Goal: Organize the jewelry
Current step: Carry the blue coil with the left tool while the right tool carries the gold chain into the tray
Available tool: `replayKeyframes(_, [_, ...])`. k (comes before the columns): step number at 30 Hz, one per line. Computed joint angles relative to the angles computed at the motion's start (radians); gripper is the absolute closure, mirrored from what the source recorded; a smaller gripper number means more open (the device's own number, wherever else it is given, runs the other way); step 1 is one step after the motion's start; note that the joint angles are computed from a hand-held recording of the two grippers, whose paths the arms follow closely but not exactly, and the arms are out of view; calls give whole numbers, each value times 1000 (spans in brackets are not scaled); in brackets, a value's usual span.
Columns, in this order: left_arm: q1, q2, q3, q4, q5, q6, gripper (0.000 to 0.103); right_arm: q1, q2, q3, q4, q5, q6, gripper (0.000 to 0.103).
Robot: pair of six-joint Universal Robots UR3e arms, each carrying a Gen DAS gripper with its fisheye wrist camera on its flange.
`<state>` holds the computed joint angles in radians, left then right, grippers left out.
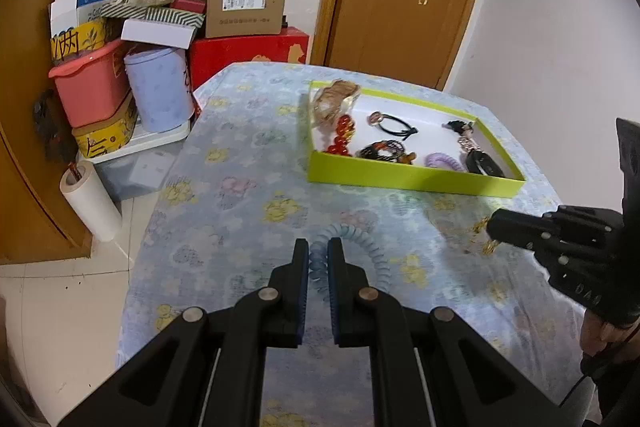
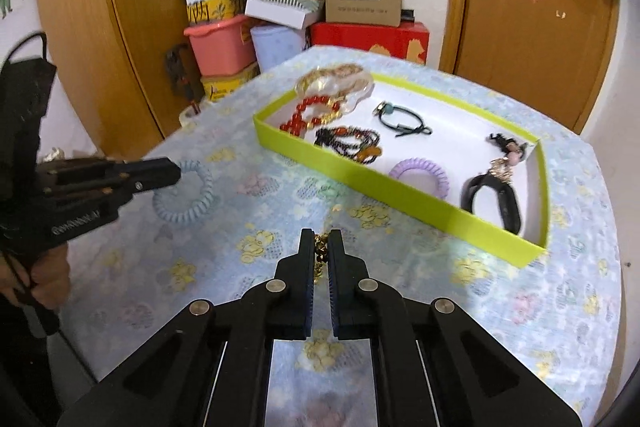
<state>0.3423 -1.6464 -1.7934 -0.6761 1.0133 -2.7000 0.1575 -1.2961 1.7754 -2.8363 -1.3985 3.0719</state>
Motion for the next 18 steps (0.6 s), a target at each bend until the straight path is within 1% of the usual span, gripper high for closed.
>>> replayKeyframes(4, [-5, 35, 5, -30, -11, 5, 93, -41, -74, 36, 5, 50, 7, 97])
replayKeyframes(8, [-16, 59, 21, -57, -16, 4, 93, -64, -137, 57, 15, 74, 2, 97])
replayKeyframes(18, [-69, 54, 112, -94, -18, -11, 93, -119, -219, 61, 41, 119, -20, 97])
